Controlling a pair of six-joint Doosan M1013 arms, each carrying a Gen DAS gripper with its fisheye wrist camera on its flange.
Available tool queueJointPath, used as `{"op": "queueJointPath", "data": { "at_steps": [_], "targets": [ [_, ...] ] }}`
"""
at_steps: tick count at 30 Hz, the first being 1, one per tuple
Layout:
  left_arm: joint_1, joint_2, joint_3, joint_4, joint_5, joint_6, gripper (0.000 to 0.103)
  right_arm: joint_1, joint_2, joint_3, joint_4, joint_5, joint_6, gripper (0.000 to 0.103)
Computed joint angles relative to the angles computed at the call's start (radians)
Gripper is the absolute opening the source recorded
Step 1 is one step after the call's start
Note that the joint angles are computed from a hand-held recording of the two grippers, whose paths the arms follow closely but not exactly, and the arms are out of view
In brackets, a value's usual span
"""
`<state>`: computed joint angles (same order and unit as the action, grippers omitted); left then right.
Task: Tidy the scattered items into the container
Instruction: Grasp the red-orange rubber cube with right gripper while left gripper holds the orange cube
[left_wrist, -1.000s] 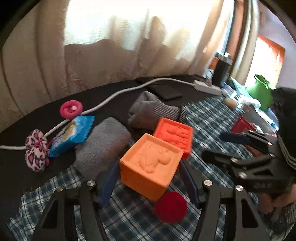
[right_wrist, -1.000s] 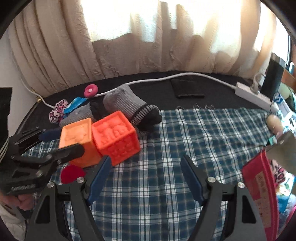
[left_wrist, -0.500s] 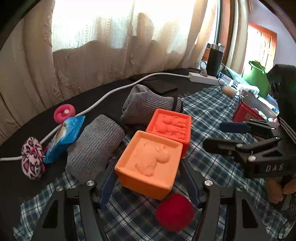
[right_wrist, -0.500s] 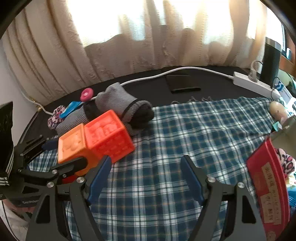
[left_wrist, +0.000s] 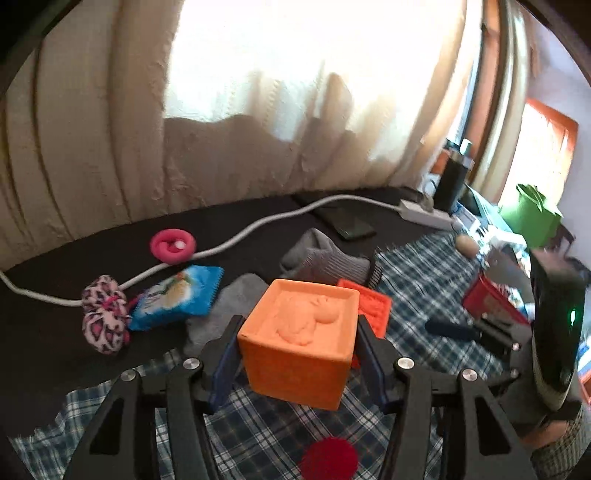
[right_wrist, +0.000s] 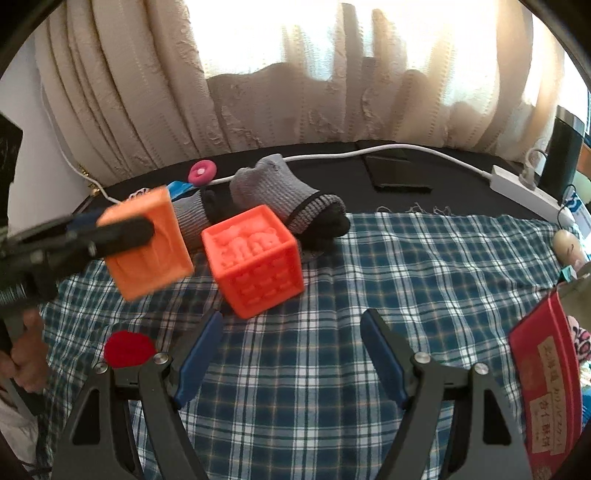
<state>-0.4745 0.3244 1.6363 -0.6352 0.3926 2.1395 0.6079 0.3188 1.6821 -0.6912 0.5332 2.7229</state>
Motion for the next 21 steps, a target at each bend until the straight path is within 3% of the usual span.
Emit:
{"op": "queueJointPath", "data": {
  "at_steps": [7, 12, 15, 21],
  "targets": [
    [0.002, 0.001, -0.008, 0.157, -0.020, -0.241, 0.059, -0.001, 0.005, -0.001, 0.034, -0.027, -0.046, 0.080],
    [-0.007, -0.001, -0.006, 0.247, -0.034, -0.329, 0.059, -0.034, 0.022, -0.031, 0.266, -0.027, -0.240, 0.080],
    [-0.016, -0.006, -0.001, 0.291, -0.051, -0.350, 0.059, -0.037, 0.046, -0.073, 0.284, 0.025, -0.287, 0.080],
    [-0.011, -0.004, -0.003, 0.259, -0.043, -0.328, 0.059, -0.038, 0.088, -0.140, 0.255, 0.078, -0.294, 0.080]
  ]
}}
